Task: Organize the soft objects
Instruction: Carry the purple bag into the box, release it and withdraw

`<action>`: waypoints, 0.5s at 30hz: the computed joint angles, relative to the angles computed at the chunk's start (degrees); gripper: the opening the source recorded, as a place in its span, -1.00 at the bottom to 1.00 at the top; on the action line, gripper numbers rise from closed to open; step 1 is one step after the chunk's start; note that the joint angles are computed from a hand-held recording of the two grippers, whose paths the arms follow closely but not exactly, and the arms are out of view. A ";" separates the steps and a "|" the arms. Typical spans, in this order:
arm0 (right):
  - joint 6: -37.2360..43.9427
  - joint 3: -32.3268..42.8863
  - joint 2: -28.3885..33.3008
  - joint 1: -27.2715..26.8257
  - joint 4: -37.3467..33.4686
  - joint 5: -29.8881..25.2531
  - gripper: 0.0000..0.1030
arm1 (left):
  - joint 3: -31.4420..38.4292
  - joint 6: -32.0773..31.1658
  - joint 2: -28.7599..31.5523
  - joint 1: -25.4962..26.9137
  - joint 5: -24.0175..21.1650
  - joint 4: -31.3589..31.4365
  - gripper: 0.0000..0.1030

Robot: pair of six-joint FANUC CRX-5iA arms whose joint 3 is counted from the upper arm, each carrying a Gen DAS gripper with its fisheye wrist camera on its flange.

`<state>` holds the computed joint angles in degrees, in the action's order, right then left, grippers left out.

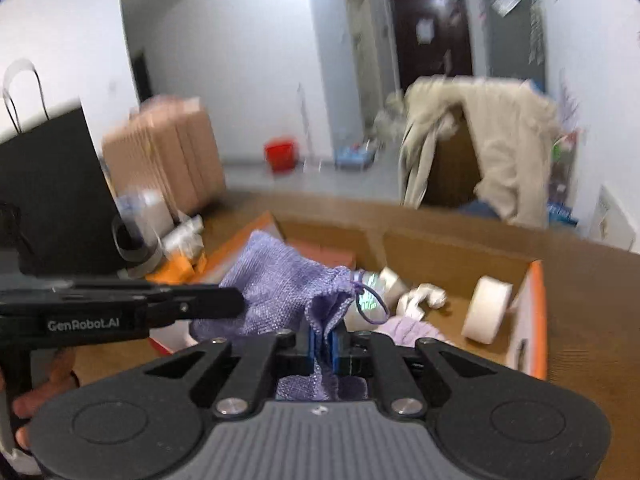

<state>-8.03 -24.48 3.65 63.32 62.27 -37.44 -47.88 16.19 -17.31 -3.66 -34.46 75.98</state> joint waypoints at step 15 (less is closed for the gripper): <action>18.15 10.60 8.52 -2.74 -19.83 -0.38 -0.73 | 0.81 0.53 3.21 1.60 2.01 -8.22 -0.70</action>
